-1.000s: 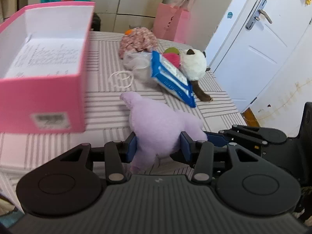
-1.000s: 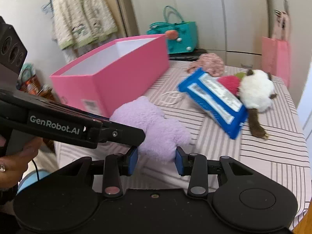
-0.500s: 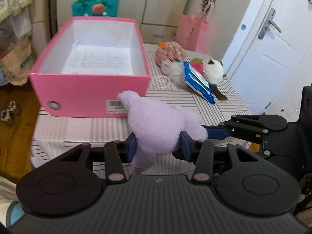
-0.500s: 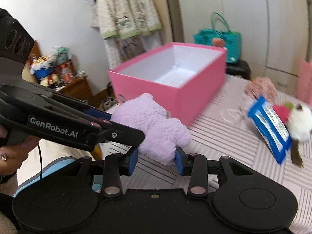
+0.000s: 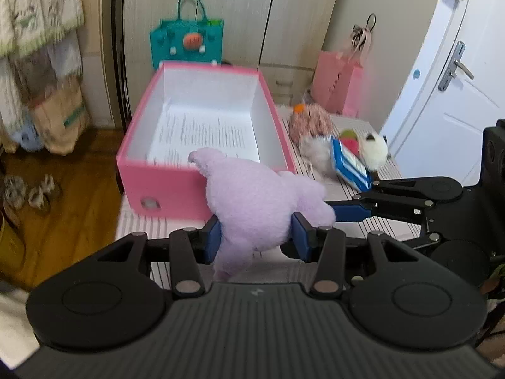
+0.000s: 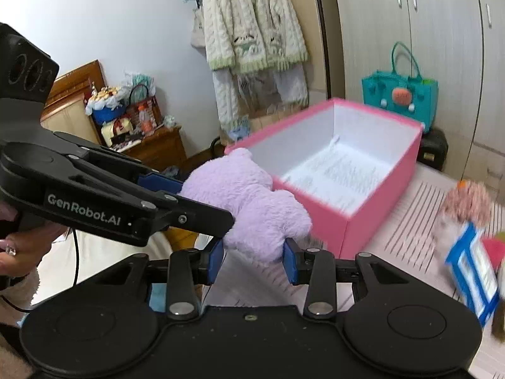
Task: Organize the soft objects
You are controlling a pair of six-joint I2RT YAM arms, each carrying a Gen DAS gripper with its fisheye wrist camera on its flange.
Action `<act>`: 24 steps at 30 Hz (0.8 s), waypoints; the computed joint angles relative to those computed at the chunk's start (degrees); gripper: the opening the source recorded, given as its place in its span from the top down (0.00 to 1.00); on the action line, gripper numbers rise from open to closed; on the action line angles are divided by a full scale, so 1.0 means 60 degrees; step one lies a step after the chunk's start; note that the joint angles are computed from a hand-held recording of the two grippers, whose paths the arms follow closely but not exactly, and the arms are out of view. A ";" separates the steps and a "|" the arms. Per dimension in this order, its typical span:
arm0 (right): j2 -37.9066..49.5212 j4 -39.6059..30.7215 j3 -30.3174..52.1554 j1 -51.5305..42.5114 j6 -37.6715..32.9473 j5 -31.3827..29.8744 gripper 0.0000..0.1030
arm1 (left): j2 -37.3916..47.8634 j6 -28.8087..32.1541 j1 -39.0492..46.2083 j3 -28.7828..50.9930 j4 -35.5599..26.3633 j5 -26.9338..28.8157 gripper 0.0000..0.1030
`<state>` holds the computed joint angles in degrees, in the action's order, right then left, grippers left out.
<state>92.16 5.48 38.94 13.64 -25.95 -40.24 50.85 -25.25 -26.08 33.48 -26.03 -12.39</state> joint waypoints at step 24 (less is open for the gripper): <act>0.6522 -0.2124 0.9539 0.0910 0.1449 0.2431 0.56 | 0.8786 0.1060 0.4567 0.5764 0.3191 0.4140 0.56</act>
